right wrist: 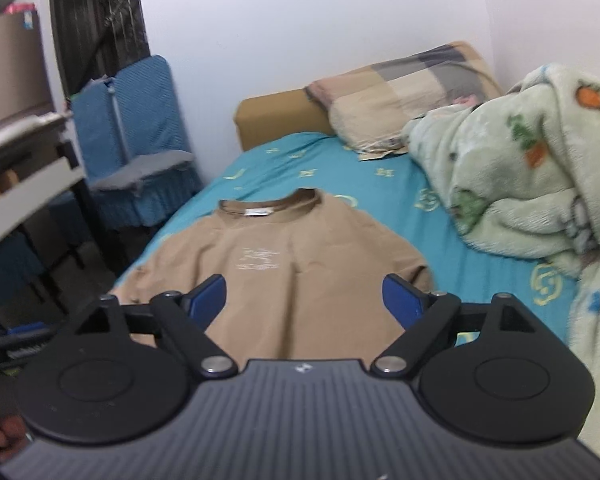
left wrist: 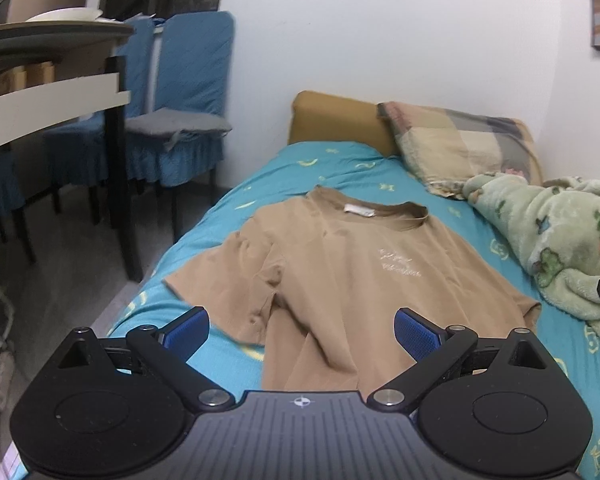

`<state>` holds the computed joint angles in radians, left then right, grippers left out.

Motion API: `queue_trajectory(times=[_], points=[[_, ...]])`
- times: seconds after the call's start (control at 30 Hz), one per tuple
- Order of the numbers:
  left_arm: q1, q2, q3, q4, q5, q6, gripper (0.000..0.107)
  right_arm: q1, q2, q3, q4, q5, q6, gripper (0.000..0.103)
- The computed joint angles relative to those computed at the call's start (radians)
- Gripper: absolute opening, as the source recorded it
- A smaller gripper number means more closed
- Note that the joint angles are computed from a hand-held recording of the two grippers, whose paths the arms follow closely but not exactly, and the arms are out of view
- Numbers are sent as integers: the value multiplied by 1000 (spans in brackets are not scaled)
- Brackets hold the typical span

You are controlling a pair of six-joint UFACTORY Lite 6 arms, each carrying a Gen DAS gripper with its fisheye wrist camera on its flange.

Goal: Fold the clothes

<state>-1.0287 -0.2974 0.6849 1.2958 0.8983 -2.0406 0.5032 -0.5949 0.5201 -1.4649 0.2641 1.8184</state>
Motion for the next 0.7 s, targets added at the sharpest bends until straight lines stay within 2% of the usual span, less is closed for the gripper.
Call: queue_trajectory(times=[0.07, 0.27, 0.33, 0.47, 0.53, 0.6, 0.7], points=[[66, 40, 13, 7, -43, -8, 100, -20, -2, -5, 20, -22, -9, 86], [333, 53, -32, 31, -310, -121, 99, -34, -4, -13, 102, -41, -75, 86], [423, 65, -41, 35, -397, -139, 96, -40, 20, -3, 112, -50, -84, 86], [562, 94, -68, 172, -520, -307, 94, -51, 67, 10, 122, -69, -80, 86], [595, 132, -59, 245, -531, -367, 83, -57, 90, 15, 122, -84, -73, 86], [598, 182, -34, 284, -506, -381, 82, -66, 112, 18, 109, -104, -54, 86], [640, 225, -32, 485, -541, -577, 81, -72, 156, 30, 57, -127, 6, 86]])
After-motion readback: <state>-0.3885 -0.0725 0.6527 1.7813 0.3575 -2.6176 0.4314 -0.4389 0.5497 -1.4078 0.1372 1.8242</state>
